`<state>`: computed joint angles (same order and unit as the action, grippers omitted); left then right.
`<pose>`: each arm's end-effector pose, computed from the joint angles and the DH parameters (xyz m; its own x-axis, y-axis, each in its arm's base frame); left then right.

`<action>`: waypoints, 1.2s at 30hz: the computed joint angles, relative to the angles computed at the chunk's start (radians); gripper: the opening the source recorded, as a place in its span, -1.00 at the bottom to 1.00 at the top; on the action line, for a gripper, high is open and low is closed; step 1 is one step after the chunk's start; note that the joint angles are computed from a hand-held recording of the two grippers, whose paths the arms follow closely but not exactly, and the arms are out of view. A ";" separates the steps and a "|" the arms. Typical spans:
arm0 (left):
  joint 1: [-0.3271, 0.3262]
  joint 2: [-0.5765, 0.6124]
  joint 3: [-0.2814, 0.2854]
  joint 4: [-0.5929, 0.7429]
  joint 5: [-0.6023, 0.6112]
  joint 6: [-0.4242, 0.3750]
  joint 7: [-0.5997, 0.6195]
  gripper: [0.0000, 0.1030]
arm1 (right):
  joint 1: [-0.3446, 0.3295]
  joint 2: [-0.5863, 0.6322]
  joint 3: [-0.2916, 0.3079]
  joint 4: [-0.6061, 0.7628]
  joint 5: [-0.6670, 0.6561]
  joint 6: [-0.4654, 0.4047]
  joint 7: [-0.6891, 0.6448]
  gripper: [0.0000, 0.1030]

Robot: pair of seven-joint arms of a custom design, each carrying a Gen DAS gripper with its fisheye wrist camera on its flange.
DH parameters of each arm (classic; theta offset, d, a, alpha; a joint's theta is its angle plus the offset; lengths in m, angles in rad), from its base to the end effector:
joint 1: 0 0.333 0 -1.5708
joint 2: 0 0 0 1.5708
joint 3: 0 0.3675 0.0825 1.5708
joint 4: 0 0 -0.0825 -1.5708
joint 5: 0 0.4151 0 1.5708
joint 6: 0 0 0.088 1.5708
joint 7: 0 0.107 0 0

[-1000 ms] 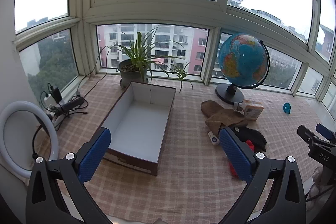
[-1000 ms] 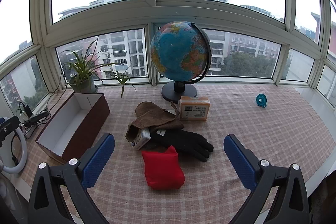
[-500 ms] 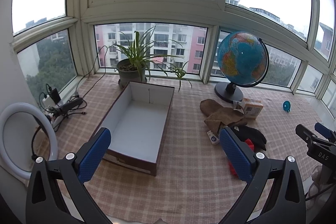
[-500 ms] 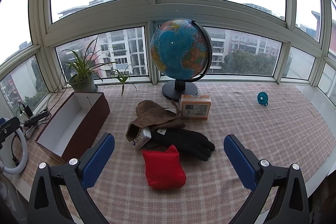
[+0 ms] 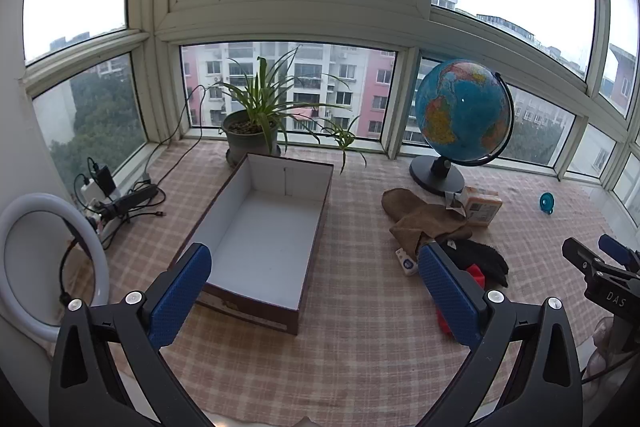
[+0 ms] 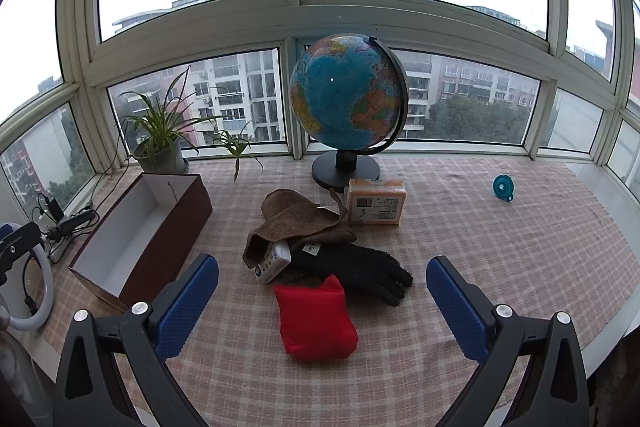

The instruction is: Organize soft objects

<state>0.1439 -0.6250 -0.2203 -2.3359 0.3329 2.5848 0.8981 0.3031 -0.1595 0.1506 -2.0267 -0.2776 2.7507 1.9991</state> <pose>0.4149 -0.0672 0.6923 0.3290 -0.9415 0.0736 -0.5435 -0.2525 -0.8005 0.5161 0.2716 0.6639 0.2607 -0.9644 -0.0449 -0.6075 -0.1278 -0.7839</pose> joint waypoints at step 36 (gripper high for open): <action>-0.008 0.011 -0.003 0.001 -0.001 0.002 -0.006 0.99 | 0.001 -0.005 -0.010 -0.010 0.040 -0.012 -0.025 1.00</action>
